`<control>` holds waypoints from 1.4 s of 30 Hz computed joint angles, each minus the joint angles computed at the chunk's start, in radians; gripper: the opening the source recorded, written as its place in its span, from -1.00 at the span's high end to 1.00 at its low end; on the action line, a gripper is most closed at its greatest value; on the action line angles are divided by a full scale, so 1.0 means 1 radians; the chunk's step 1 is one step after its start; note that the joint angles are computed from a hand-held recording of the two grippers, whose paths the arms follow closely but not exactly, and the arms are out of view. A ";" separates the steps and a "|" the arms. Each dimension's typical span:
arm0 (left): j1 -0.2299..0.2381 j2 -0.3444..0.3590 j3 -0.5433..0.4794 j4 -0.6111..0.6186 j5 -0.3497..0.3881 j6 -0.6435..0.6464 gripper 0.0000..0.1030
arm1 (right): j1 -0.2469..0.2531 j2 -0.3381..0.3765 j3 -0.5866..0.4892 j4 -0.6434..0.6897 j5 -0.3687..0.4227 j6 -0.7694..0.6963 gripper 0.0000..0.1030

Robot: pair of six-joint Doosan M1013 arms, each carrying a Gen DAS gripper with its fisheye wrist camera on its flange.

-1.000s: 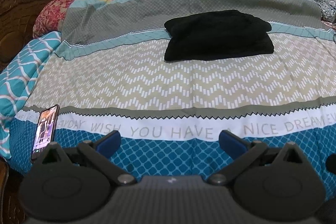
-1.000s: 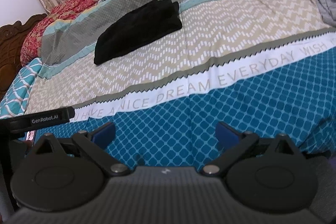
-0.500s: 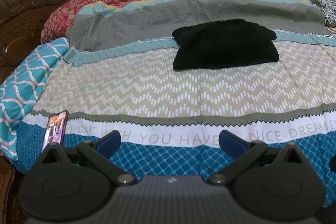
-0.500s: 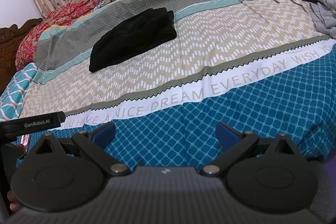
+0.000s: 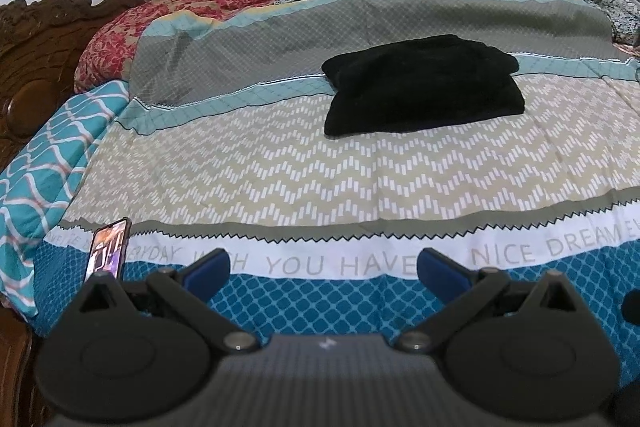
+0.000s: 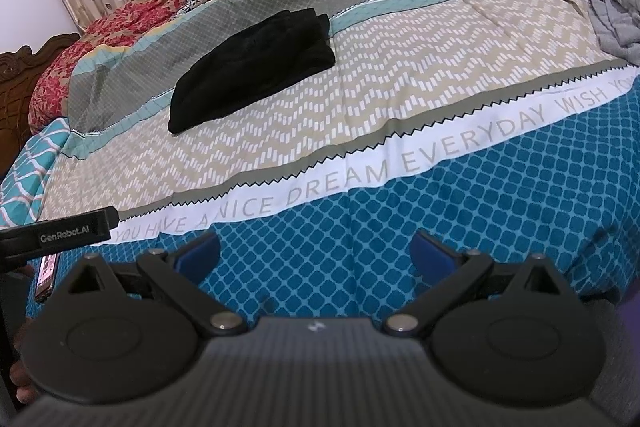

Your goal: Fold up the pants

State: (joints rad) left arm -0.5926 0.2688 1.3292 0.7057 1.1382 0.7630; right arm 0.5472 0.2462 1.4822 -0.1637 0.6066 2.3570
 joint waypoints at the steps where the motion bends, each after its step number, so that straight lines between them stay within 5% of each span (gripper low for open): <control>1: 0.000 0.000 -0.002 -0.007 0.001 0.006 -1.00 | 0.000 0.001 -0.001 0.002 0.002 0.001 -0.99; 14: 0.023 0.021 -0.045 -0.181 0.068 0.073 -1.00 | -0.004 0.002 0.000 0.026 0.012 -0.001 -0.99; 42: 0.022 0.033 -0.056 -0.192 0.101 0.098 -1.00 | -0.008 0.002 0.000 0.049 0.021 -0.007 -0.99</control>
